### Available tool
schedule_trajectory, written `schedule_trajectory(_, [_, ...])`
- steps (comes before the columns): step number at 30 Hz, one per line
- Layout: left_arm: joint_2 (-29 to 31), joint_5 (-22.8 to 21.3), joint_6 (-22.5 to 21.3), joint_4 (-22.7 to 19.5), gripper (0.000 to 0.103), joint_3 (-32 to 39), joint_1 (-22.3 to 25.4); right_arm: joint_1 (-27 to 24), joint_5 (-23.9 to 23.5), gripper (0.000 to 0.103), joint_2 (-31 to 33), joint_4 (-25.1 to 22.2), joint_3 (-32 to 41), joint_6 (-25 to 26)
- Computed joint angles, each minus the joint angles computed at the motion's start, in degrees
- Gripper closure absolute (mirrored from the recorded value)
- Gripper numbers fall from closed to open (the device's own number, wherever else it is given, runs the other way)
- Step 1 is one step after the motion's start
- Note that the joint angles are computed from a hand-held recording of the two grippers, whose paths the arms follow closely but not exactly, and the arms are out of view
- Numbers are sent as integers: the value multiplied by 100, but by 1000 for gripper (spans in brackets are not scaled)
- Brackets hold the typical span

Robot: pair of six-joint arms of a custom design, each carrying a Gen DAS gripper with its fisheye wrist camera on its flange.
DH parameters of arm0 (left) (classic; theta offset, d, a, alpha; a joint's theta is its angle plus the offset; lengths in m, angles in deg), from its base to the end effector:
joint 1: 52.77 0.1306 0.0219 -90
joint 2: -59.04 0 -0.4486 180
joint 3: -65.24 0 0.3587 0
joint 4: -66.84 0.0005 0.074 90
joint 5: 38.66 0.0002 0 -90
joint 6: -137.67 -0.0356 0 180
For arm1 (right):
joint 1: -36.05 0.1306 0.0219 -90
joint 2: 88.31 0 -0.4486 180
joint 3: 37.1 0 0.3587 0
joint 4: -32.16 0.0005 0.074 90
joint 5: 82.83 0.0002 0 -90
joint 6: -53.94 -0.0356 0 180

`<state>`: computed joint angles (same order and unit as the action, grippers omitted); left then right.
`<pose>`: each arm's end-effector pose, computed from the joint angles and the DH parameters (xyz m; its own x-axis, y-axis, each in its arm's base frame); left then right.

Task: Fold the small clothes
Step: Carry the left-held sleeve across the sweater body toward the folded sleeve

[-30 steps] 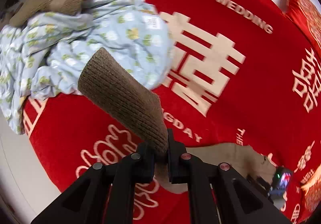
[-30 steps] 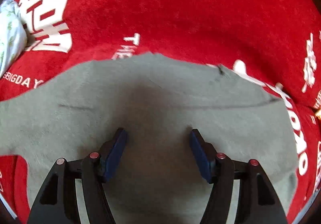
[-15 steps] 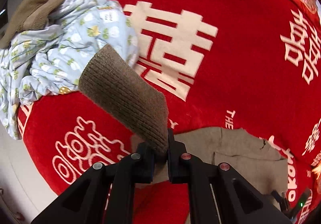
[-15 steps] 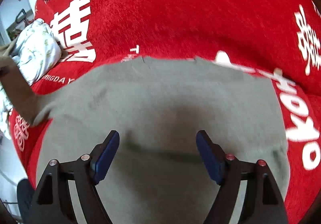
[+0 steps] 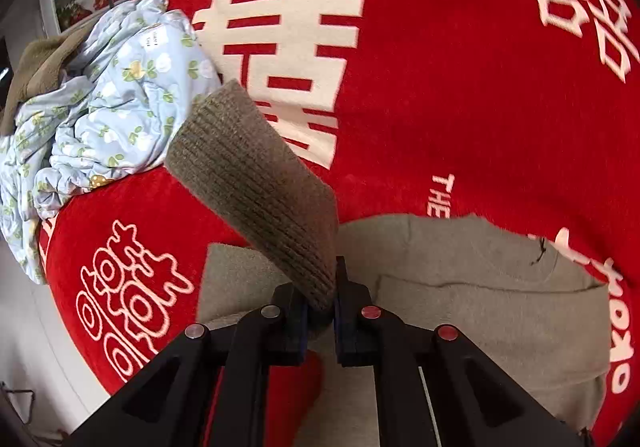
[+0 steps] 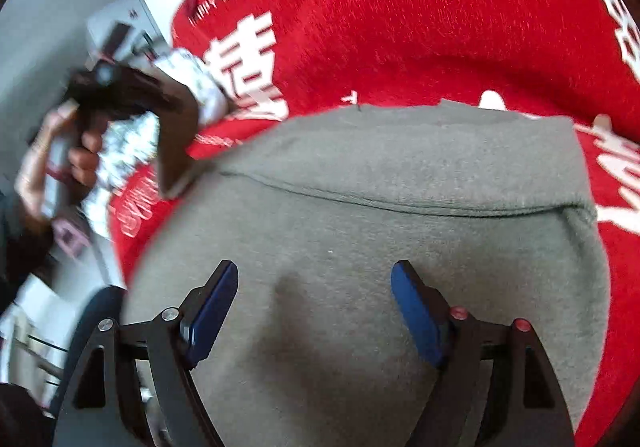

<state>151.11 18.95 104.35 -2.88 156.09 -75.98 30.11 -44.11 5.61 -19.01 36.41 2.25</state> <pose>0.4030 -0.1526 0.4728 -0.6209 -0.5015 -0.6025 -0.6314 0.7754 0.0052 0.4196 -0.0162 0.3617 -0.6286 -0.3245 -0.7068 -0.7266 0.5691 0.3850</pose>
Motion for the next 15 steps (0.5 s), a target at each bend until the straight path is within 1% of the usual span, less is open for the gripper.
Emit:
schedule_trajectory(3, [166, 2, 164, -15, 93, 94, -125, -114, -155, 21, 102, -300, 119, 43])
schedule_trajectory(4, [194, 25, 229, 14, 93, 106, -154, -147, -102, 21, 79, -280, 120, 64])
schedule_trajectory(7, [322, 81, 383, 46, 93, 200, -240, -178, 131, 21, -93, 128, 9, -13])
schedule_trajectory(8, [378, 83, 412, 26, 93, 250, -271, -198, 176, 21, -106, 190, 10, -14])
schedule_trajectory(11, [580, 51, 470, -62, 93, 444, -395, -277, 254, 21, -69, 218, 55, -132])
schedule_trajectory(15, [885, 35, 506, -160, 93, 751, -568, -319, 520, 21, 16, 206, 125, -313])
